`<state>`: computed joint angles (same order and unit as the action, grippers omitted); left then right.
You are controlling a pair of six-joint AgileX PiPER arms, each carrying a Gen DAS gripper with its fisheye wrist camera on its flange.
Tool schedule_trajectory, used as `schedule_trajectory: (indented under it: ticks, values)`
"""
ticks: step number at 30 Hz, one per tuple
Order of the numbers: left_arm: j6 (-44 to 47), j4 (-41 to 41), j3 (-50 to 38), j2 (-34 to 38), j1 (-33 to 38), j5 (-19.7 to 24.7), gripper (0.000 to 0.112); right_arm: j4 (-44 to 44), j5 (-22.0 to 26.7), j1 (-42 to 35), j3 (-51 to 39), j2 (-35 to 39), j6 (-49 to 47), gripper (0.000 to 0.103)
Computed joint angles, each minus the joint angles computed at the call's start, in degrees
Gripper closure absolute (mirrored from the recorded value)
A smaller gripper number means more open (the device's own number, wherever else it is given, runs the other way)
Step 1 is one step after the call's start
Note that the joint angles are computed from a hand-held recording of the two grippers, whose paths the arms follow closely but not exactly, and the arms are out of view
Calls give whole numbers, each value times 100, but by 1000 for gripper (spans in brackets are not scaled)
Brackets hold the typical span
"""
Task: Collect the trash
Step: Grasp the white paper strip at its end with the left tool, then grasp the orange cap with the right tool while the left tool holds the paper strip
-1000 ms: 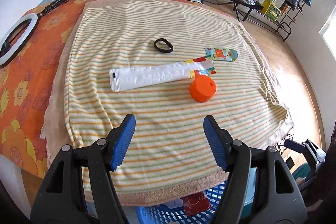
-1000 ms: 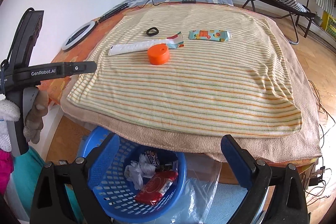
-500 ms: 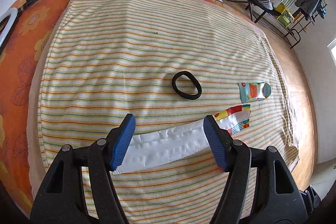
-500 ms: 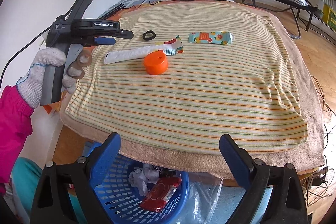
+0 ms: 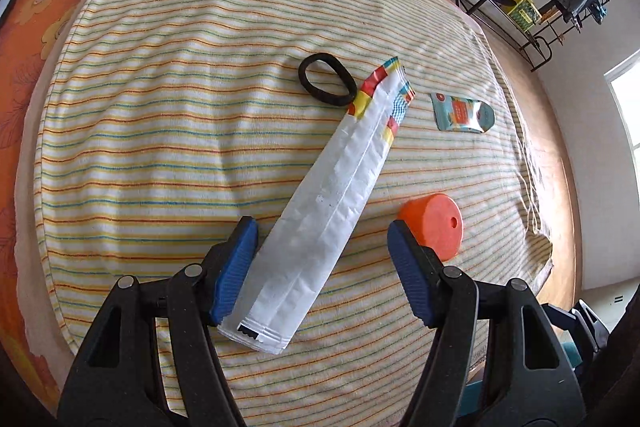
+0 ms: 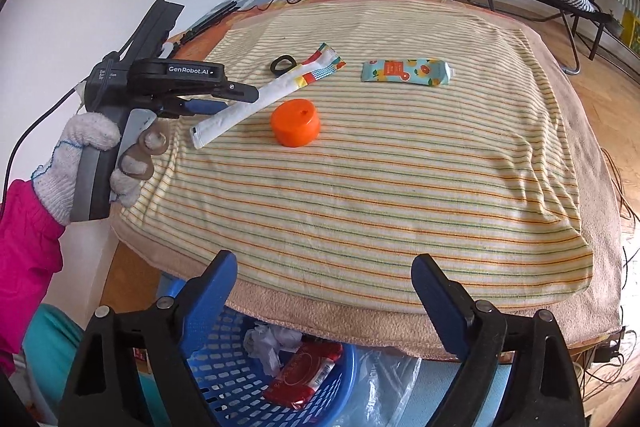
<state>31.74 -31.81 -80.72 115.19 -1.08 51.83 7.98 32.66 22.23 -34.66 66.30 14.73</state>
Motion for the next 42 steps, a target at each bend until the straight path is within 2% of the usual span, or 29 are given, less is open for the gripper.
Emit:
schedule_trajectory:
  ticks: [2,7,9,11,15,18,23,27,30,34,37,42]
  values:
    - [-218,439,167,-165,-231,-234,43,66,-35,-32,-12,56,-80,13]
    - [-1161,1726,-41,-82,-825,-692,46,71,-106,-47,-119,284,-194,14]
    - [-1354,1903,-198,26,-904,-709,60,4,-124,-47,-218,435,-190,15]
    - [-1446,2023,-261,55,-969,-772,67,-79,-152,-57,-327,576,-185,16]
    - [-1120,1835,72,-153,-912,-987,81,-113,-222,-147,-561,884,-309,16]
    - [-718,1378,441,-390,-645,-1013,89,-146,-321,-163,-798,1176,-368,16]
    - [-253,793,1219,-892,-317,-1107,94,-103,-600,-163,-1208,1798,-546,17]
    - [-9,440,1778,-1243,-34,-1236,96,-276,-828,-112,-1563,2365,-425,22]
    - [23,336,2093,-1466,35,-1404,97,-183,-885,-91,-1855,2750,-501,24]
    - [92,126,2316,-1598,123,-1476,98,-539,-872,51,-2180,3109,-153,26]
    - [70,177,2425,-1689,141,-1555,98,-1079,-775,198,-2441,3365,334,34]
    - [51,156,2525,-1789,158,-1599,99,-1499,-609,404,-2662,3582,679,55]
